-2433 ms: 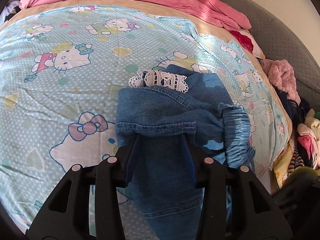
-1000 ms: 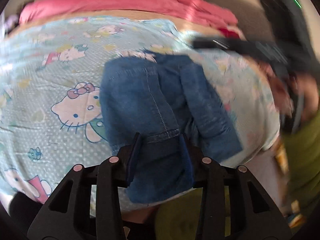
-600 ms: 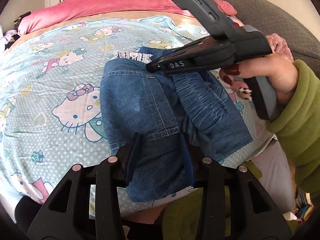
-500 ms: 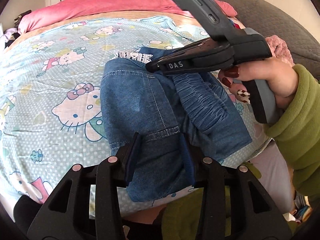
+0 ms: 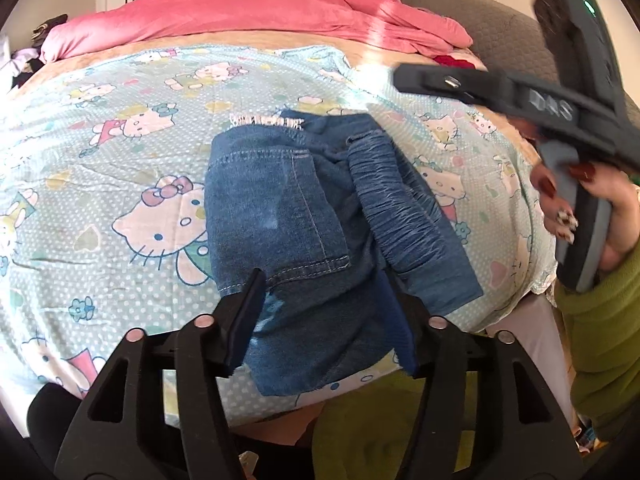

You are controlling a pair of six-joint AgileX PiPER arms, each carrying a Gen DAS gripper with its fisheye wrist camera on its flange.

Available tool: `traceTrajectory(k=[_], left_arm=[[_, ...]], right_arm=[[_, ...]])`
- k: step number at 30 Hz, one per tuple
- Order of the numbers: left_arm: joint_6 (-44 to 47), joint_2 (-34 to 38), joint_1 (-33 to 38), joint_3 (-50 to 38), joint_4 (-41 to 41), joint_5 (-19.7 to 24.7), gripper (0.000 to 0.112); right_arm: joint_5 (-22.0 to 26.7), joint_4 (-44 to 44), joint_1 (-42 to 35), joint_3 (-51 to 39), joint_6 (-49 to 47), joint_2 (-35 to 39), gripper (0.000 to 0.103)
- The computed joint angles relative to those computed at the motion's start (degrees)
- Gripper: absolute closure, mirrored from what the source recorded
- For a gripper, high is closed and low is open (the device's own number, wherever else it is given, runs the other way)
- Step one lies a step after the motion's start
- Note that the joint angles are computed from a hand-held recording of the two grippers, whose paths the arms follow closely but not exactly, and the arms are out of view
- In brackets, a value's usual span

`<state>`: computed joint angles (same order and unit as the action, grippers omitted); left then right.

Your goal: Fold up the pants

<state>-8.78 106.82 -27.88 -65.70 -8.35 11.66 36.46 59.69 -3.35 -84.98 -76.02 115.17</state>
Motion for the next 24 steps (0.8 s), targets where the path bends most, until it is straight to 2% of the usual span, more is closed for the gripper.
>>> traceTrajectory(k=[4, 8, 16, 18, 24], left_arm=[[-8.11, -1.83, -1.06, 0.32, 8.14, -0.03, 0.05], [-16.26, -3.28, -1.58, 0.77, 16.23, -0.19, 0.043], [-31.44, -4.47, -1.81, 0.73, 30.53, 0.57, 0.024], [-32.07, -5.21, -1.35, 1.37, 31.09, 0.44, 0.02], [-35.3, -5.65, -0.36, 1.85, 33.55, 0.68, 0.019]], right_arm=[[-2.19, 8.88, -2.33, 8.35, -10.57, -5.2, 0.014], [-1.92, 14.42, -4.43, 12.9, -15.98, -7.78, 0.01], [-1.33, 16.23, -6.75, 15.47, -17.69, -9.64, 0.007], [-1.36, 16.73, -7.18, 16.06, -17.85, -9.93, 0.006], [-1.54, 15.83, -7.57, 16.53, -16.84, -9.75, 0.006]])
